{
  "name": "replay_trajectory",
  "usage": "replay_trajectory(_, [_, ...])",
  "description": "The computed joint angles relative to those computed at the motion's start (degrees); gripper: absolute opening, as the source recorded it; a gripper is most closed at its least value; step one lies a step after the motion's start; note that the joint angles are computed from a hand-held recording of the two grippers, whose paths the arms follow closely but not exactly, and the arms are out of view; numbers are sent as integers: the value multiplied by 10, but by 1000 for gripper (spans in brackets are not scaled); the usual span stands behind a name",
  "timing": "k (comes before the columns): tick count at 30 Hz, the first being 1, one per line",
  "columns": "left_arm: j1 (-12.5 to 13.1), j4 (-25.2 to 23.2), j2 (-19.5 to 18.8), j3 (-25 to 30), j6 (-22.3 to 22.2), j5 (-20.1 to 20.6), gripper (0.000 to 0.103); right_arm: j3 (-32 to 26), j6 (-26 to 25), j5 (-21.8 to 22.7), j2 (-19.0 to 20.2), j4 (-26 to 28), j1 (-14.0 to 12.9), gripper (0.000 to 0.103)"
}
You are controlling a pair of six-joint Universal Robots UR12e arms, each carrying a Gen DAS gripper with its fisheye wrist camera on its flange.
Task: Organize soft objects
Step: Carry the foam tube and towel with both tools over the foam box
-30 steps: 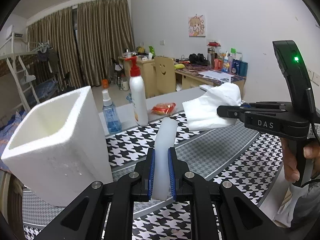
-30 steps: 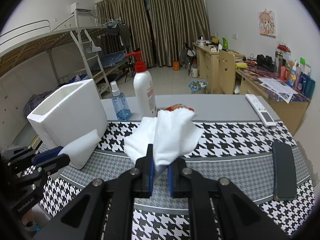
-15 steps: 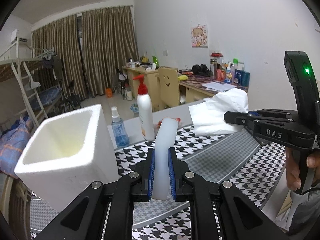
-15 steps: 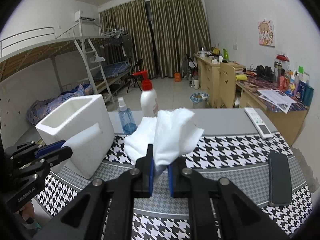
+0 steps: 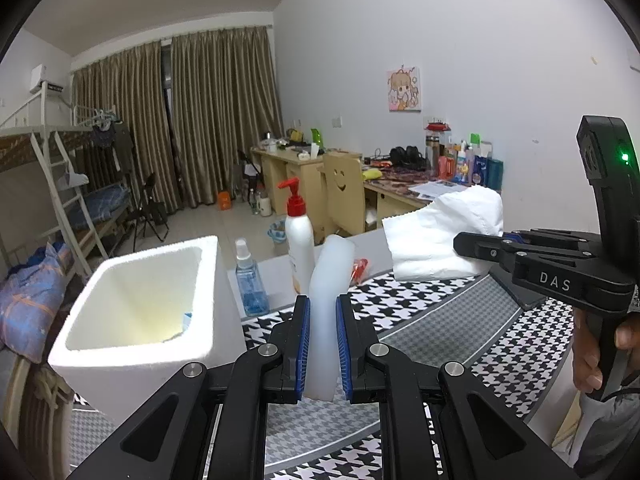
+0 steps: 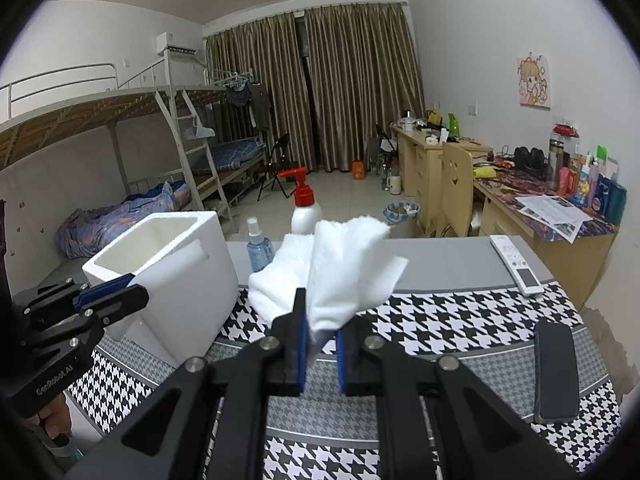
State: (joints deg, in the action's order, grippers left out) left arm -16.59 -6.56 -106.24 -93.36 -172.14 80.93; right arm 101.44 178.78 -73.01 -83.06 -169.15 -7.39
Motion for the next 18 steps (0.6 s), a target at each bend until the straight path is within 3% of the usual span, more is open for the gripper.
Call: replay_trajectory(18, [4, 34, 0, 9, -18, 24, 14, -9, 5, 8, 3, -34, 8, 15])
